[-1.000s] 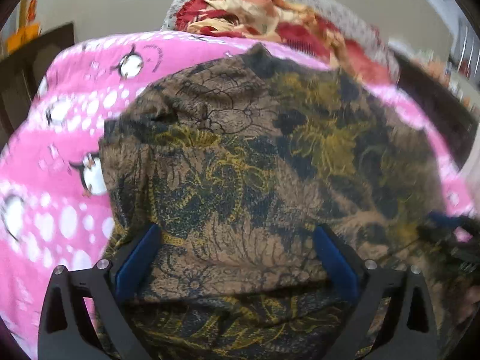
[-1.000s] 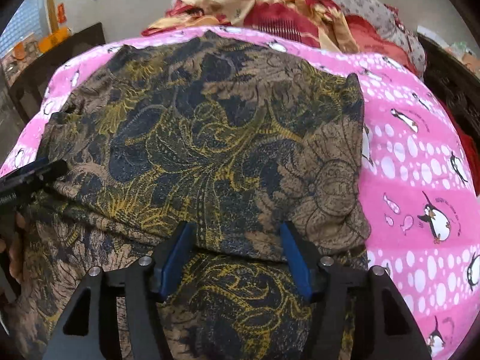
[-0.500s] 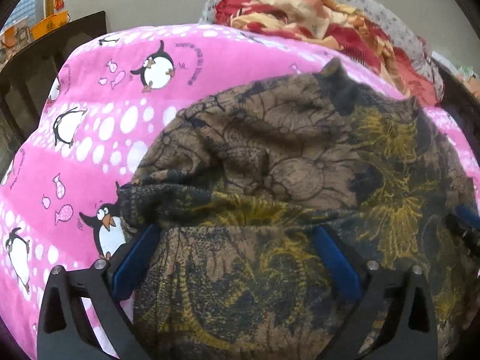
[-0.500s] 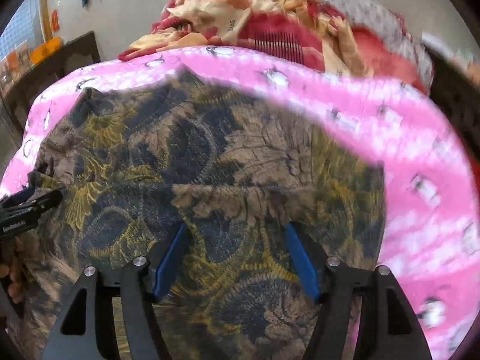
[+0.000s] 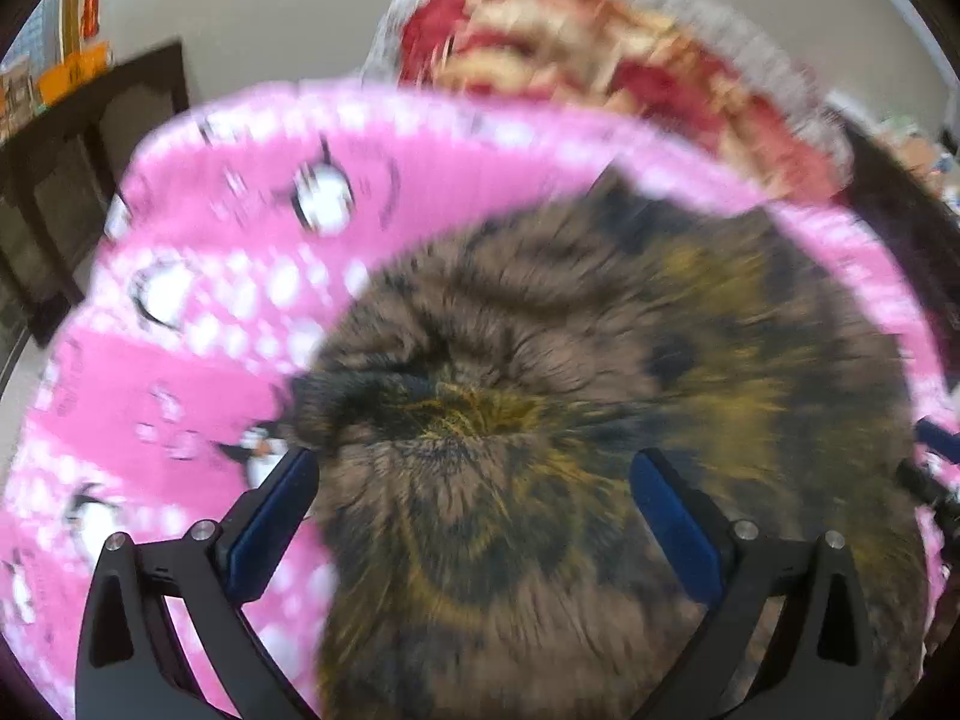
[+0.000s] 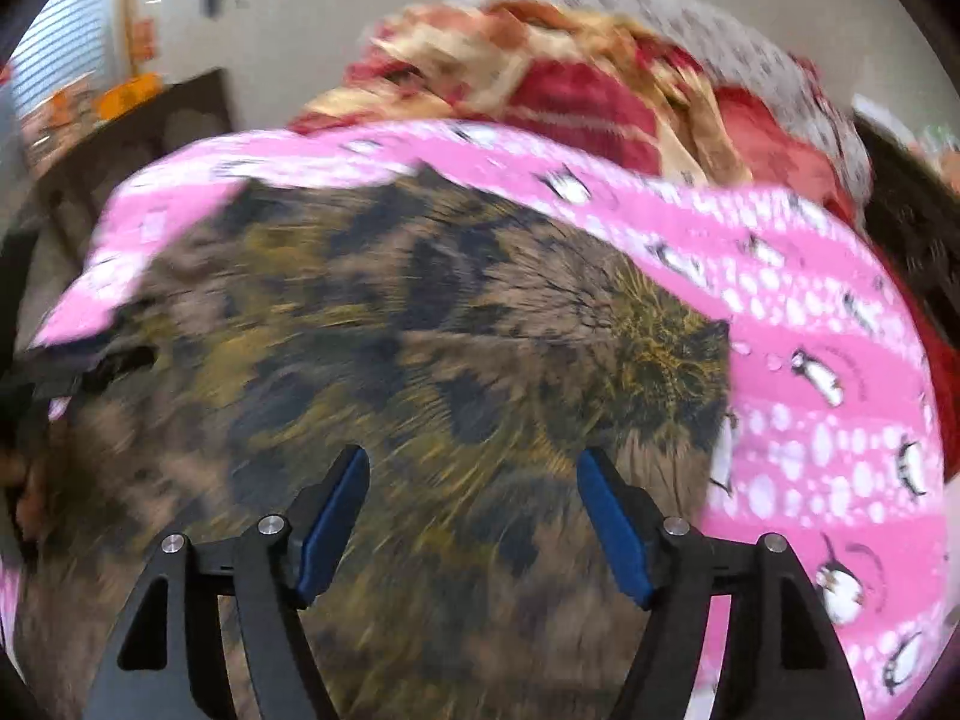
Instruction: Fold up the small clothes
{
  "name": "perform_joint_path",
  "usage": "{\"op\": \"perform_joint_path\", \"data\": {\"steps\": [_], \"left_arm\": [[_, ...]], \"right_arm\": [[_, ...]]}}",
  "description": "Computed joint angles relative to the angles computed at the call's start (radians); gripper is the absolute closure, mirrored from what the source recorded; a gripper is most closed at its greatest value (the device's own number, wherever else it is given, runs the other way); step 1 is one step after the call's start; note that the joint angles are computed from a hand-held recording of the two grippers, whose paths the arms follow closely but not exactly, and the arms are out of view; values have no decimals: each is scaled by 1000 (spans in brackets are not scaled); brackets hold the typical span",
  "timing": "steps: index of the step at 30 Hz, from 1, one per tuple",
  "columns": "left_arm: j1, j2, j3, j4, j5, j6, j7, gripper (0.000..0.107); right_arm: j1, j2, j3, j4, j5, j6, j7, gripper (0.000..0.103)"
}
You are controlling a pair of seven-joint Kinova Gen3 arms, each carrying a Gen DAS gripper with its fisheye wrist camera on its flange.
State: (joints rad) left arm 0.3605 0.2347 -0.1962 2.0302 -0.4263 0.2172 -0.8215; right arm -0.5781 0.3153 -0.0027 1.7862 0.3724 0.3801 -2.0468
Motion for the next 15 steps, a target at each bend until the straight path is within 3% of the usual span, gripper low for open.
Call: {"op": "perform_joint_path", "data": {"steps": [3,5,8,10,13,15], "left_arm": [[99,-89,-52,79,-87,-5,50,5],[102,-64,0,82,-85,47,8,5],[70,2,57,85,-77,99,-24,4],[17,-46,80,134,-33,54,-9,4],[-85,-175,132,245,66,-26,-79,4],[-71,-267,91,314,119,-51,-144,4]], "right_arm": [[11,32,-41,3,-5,75,-33,25],[74,53,-101,19,-48,70,1,24],[49,27,-79,23,-48,92,-42,24],[64,-47,-104,63,-33,78,-86,24],[153,-183,-201,172,-32,-2,-87,24],[230,-275,-291,248,-37,-18,-106,22]]}}
